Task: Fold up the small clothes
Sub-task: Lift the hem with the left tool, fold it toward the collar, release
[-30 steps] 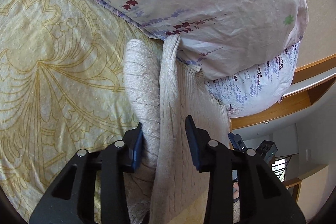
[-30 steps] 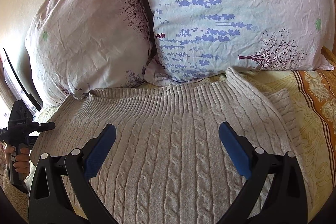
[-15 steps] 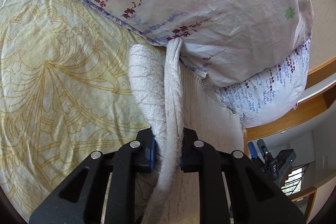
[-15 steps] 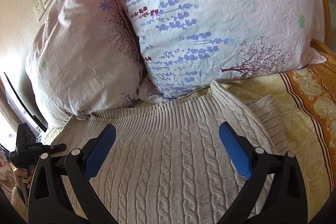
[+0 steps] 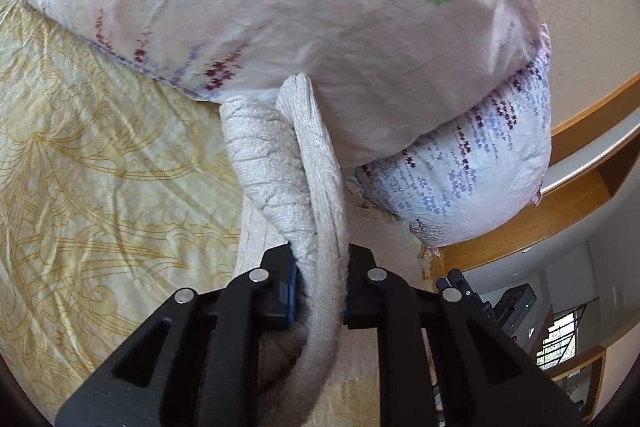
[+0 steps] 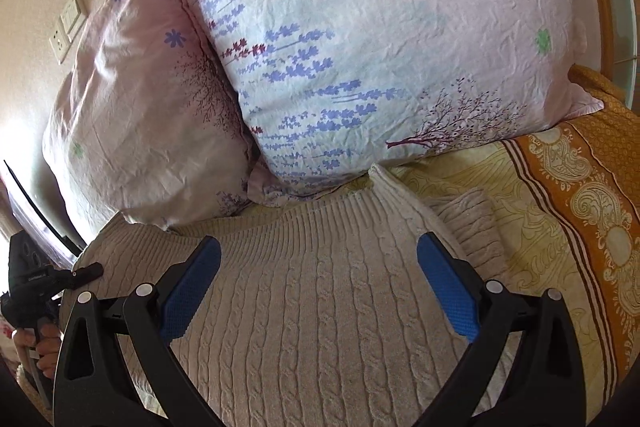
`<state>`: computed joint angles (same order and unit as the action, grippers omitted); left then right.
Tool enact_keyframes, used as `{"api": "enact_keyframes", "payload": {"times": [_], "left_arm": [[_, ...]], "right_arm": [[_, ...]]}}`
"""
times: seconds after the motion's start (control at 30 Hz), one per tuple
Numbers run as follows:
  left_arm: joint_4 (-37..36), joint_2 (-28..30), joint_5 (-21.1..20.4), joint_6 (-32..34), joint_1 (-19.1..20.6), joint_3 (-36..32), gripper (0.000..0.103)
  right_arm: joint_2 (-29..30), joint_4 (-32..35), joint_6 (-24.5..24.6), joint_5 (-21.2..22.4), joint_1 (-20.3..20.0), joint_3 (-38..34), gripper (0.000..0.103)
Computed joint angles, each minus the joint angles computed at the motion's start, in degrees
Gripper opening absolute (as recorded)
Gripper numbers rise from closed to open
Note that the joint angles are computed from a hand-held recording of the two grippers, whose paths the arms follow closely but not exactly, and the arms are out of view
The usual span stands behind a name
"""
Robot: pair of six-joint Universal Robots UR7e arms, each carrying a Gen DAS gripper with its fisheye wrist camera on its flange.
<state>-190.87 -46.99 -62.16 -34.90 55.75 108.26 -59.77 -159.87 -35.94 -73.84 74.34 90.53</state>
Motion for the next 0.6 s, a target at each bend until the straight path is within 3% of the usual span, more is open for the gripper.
{"api": "enact_keyframes", "payload": {"times": [0.23, 0.47, 0.6], "left_arm": [[0.13, 9.15, -6.91, -0.56, -1.84, -11.83, 0.013], [3.71, 23.78, -17.63, -1.99, -1.30, -30.75, 0.013], [9.82, 31.14, -19.94, -4.05, -0.81, -40.35, 0.013]], "right_arm": [[-1.14, 0.61, 3.85, 4.17, -2.25, -1.98, 0.100], [-0.84, 2.68, 8.12, 7.52, -5.14, -6.41, 0.100], [0.10, 4.56, 11.77, 7.76, -6.42, -9.26, 0.100]]}}
